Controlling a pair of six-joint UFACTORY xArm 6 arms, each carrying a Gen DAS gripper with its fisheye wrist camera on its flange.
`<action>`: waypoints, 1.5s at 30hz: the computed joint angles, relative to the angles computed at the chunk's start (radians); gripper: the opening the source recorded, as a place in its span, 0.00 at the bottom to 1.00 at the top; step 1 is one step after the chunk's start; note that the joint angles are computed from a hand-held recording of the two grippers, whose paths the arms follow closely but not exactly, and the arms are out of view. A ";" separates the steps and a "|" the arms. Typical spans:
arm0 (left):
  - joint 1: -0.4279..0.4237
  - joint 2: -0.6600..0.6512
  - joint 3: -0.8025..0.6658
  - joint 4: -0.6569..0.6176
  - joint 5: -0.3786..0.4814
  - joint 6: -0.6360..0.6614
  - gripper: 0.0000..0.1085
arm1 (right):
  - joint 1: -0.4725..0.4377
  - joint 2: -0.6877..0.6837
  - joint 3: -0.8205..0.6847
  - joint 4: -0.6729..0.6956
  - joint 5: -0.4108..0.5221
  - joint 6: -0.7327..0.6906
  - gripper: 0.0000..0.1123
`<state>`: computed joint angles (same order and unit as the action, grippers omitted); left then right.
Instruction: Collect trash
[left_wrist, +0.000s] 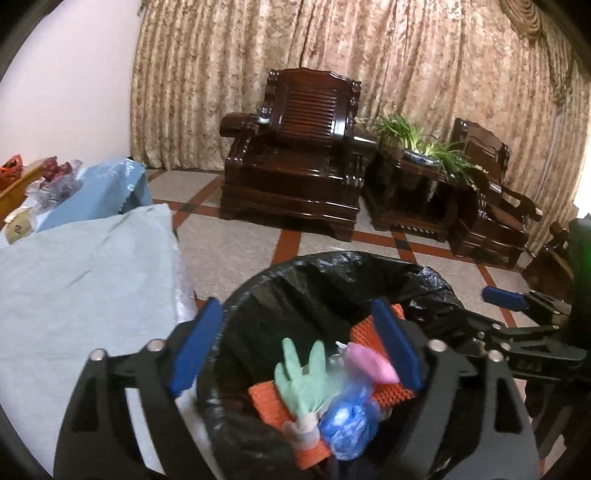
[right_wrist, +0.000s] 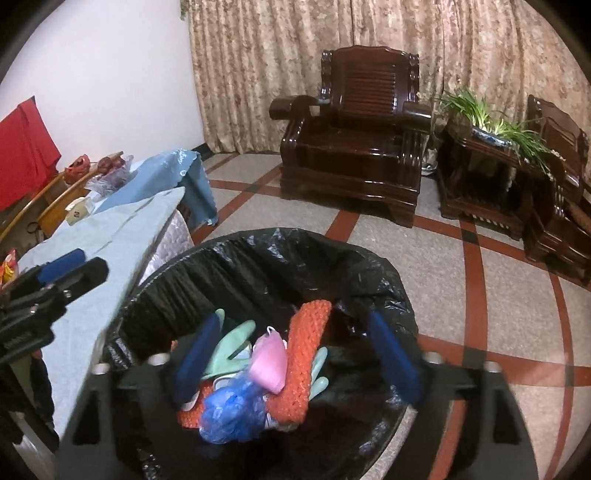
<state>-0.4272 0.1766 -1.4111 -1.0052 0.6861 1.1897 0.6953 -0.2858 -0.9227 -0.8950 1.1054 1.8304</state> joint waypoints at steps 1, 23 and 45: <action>0.010 -0.007 0.002 -0.002 0.006 0.003 0.83 | 0.008 0.004 -0.007 -0.004 0.007 0.003 0.84; 0.179 -0.262 0.174 0.094 -0.011 -0.105 0.89 | 0.158 0.137 -0.290 -0.079 0.078 -0.060 0.86; 0.239 -0.386 0.214 0.072 -0.009 -0.094 0.90 | 0.247 0.238 -0.474 -0.120 0.177 -0.106 0.86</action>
